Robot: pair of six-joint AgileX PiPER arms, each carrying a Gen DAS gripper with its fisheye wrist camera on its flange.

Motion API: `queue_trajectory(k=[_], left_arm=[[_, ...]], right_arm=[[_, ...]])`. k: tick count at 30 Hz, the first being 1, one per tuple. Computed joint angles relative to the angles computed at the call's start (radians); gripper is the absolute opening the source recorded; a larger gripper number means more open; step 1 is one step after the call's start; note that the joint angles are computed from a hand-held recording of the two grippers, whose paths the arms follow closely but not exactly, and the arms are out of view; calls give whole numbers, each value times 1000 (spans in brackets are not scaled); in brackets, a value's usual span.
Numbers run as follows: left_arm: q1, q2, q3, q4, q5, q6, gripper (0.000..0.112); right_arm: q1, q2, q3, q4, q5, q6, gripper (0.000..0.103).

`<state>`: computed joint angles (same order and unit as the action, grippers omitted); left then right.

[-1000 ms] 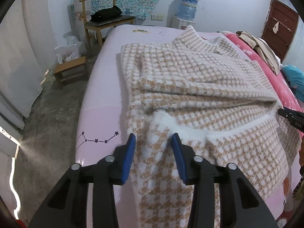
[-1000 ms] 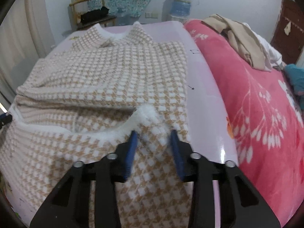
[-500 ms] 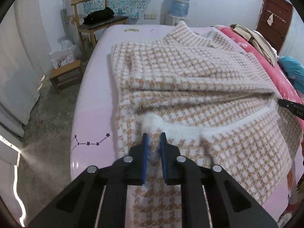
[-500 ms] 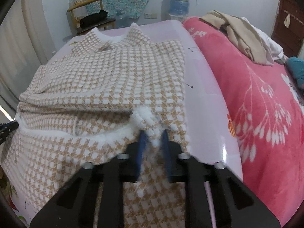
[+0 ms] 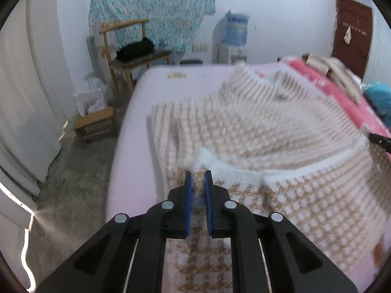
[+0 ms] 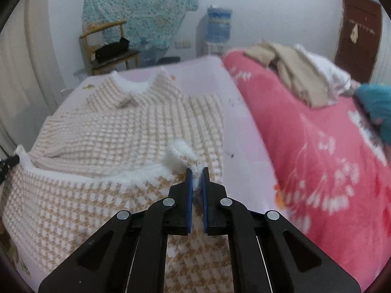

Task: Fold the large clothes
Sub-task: 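Pinch the folded white hem edge with both grippers and pull it flat, then open both grippers and lift them off the coat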

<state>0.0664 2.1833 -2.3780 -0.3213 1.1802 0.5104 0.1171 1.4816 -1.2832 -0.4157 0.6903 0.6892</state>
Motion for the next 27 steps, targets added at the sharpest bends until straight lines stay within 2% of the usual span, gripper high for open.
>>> queue_trajectory(k=[2, 4, 5, 7, 10, 13, 15, 17, 19, 20, 21, 22, 25, 26, 27], left_arm=[[-6, -15, 72, 13, -43, 10, 10], [-7, -52, 148, 9, -97, 33, 11], [-7, -54, 152, 10, -99, 32, 11], [-3, -51, 149, 4, -94, 29, 11], [-1, -54, 158, 3, -99, 33, 11], [-9, -52, 157, 19, -108, 30, 11], [-16, -53, 163, 32, -116, 19, 11], [-20, -56, 166, 39, -118, 11, 12], [-14, -50, 149, 29, -102, 8, 13], [-6, -45, 132, 16, -84, 8, 13], [9, -45, 113, -7, -59, 7, 13], [24, -57, 111, -36, -48, 14, 14], [82, -200, 273, -178, -101, 130, 14], [106, -237, 311, -254, -76, 192, 14], [133, -277, 355, -351, -13, 268, 14]], right_arm=[[-23, 34, 7, 58, -17, -41, 6], [-32, 16, 32, 80, -36, -44, 12], [-37, -10, 41, 95, -35, -47, 16], [-30, -62, 61, 82, -28, -19, 35], [30, -164, 90, 92, -26, -54, 35], [119, -188, 77, 263, -44, -249, 35], [199, -137, 44, 332, -47, -339, 34], [250, -59, 5, 365, -49, -383, 30], [270, 76, -74, 359, 3, -365, 23], [266, 104, -86, 365, 6, -361, 23], [256, 107, -80, 381, -25, -367, 23], [246, 114, -95, 404, -16, -381, 21], [238, 125, -125, 399, 16, -376, 18], [241, 122, -118, 387, 9, -371, 18], [248, 117, -106, 371, -1, -354, 18]])
